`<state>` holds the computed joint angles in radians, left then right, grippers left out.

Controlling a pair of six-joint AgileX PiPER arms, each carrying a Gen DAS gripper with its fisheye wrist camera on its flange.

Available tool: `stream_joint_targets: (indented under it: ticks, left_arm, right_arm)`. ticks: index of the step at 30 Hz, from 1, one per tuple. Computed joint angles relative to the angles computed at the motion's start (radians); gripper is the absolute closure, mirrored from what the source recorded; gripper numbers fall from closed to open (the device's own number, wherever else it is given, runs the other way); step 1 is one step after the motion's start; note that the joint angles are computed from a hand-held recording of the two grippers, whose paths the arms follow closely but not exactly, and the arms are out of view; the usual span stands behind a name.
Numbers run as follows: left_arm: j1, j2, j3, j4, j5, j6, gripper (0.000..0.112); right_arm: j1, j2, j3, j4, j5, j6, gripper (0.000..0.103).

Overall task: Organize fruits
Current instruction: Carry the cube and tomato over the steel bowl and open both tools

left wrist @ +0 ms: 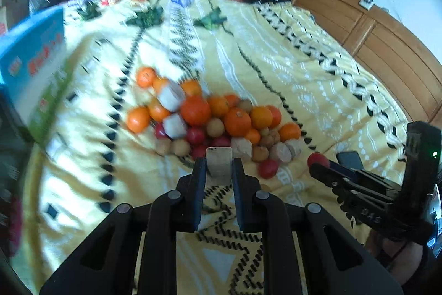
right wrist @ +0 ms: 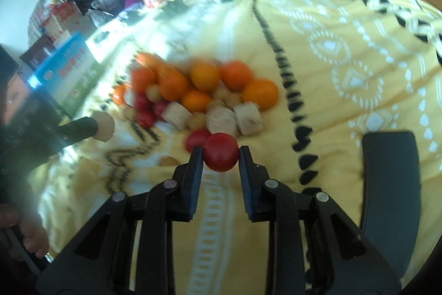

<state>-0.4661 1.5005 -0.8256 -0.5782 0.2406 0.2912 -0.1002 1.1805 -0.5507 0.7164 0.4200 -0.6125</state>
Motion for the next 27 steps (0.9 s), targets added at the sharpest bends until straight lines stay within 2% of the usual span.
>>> stream_joint_targets:
  ticks: [4, 7, 10, 14, 17, 20, 24, 27]
  left_arm:
    - [0.114, -0.145, 0.019, 0.123, 0.075, -0.098, 0.094]
    - [0.269, -0.267, 0.031, 0.117, 0.160, -0.050, 0.094]
    - [0.517, -0.370, 0.026, -0.013, 0.282, 0.153, 0.094]
    - [0.917, -0.413, -0.023, -0.184, 0.470, 0.413, 0.094]
    - [1.217, -0.367, -0.080, -0.307, 0.618, 0.606, 0.094]
    - [1.435, -0.287, -0.140, -0.369, 0.708, 0.721, 0.094]
    - [1.621, -0.169, -0.214, -0.409, 0.767, 0.810, 0.094]
    - [1.699, -0.086, -0.259, -0.416, 0.778, 0.834, 0.094]
  right_arm:
    - [0.195, -0.033, -0.121, -0.257, 0.018, 0.316, 0.077]
    - [0.395, 0.005, -0.249, -0.523, 0.034, 0.609, 0.077]
    - [0.618, 0.091, -0.405, -0.802, 0.070, 0.907, 0.077]
    - [0.855, 0.242, -0.629, -1.015, 0.141, 1.118, 0.077]
    - [0.999, 0.366, -0.809, -1.091, 0.199, 1.170, 0.077]
    - [1.095, 0.502, -1.006, -1.099, 0.256, 1.139, 0.077]
    - [1.179, 0.686, -1.288, -1.071, 0.349, 1.059, 0.077]
    - [1.223, 0.825, -1.508, -1.036, 0.432, 0.991, 0.077]
